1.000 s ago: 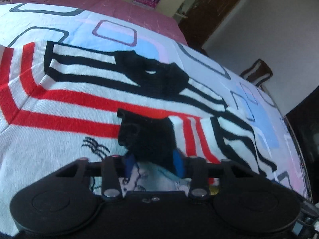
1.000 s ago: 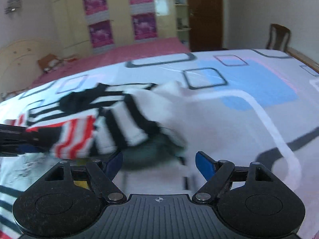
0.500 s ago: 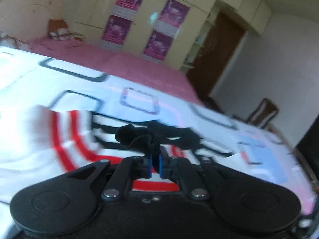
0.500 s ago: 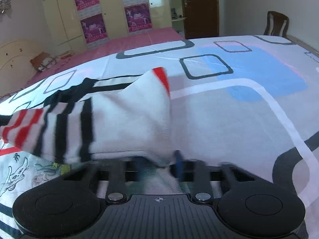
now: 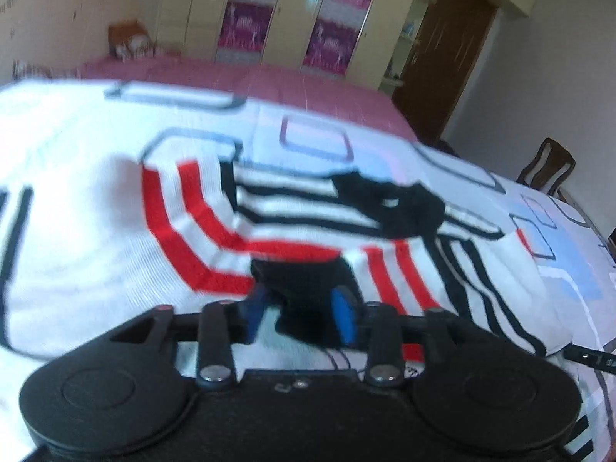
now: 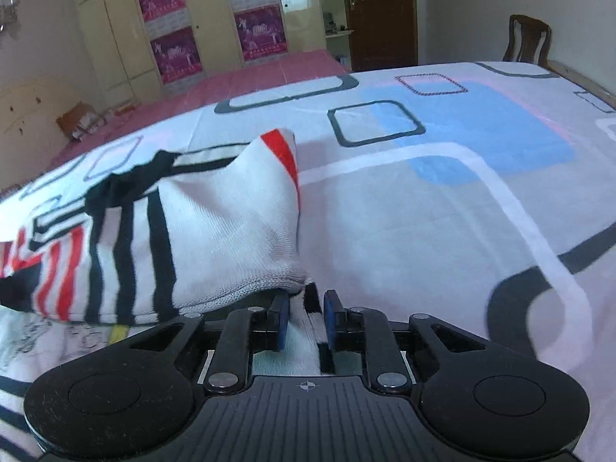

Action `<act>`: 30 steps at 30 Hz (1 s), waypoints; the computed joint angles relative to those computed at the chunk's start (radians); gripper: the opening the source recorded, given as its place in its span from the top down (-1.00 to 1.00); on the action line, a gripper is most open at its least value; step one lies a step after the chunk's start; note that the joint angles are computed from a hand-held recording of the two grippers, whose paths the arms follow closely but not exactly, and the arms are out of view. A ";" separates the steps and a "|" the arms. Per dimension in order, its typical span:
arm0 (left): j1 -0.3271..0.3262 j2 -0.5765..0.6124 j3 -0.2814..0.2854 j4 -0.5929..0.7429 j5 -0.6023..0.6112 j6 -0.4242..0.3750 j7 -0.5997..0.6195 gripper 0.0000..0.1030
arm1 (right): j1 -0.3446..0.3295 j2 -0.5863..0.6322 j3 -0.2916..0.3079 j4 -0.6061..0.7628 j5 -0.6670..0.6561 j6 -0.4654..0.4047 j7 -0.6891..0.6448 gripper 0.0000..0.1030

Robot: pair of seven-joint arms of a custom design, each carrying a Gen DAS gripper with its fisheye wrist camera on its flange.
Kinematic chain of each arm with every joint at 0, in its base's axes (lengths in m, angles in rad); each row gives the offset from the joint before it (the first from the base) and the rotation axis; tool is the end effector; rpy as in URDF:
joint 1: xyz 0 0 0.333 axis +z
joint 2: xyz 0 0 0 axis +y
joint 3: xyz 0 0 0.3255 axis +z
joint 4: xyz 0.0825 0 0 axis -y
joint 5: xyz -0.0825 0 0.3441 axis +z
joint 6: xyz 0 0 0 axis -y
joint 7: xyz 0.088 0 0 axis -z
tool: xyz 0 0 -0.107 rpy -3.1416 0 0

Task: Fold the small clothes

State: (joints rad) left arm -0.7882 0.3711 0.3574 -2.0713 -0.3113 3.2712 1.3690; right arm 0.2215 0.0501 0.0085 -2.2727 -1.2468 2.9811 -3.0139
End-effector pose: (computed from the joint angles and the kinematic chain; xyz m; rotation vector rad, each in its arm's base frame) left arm 0.5608 -0.2483 0.4022 -1.8183 1.7861 -1.0312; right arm 0.4805 0.1804 0.4136 -1.4647 1.9600 -0.5907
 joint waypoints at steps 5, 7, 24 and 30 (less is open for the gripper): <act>0.086 0.001 -0.108 0.039 0.018 0.005 0.062 0.02 | -0.019 0.003 -0.008 0.054 -0.089 0.002 0.073 0.00; 0.143 0.024 -0.177 0.083 0.025 -0.029 0.065 0.02 | -0.029 0.048 -0.013 0.100 -0.024 0.031 0.002 0.00; 0.200 0.095 -0.217 0.131 0.149 -0.077 -0.033 0.12 | -0.086 0.435 0.041 0.476 0.610 0.058 -0.679 0.73; 0.185 0.098 -0.194 0.135 0.182 -0.083 -0.065 0.14 | 0.118 0.428 -0.206 0.442 0.573 0.096 -0.564 0.73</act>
State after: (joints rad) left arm -0.6033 0.4695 0.1630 -1.9363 -0.1296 3.1877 1.3044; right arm 0.3398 0.4783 -0.1974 -1.8309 -0.6738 3.0775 -3.5782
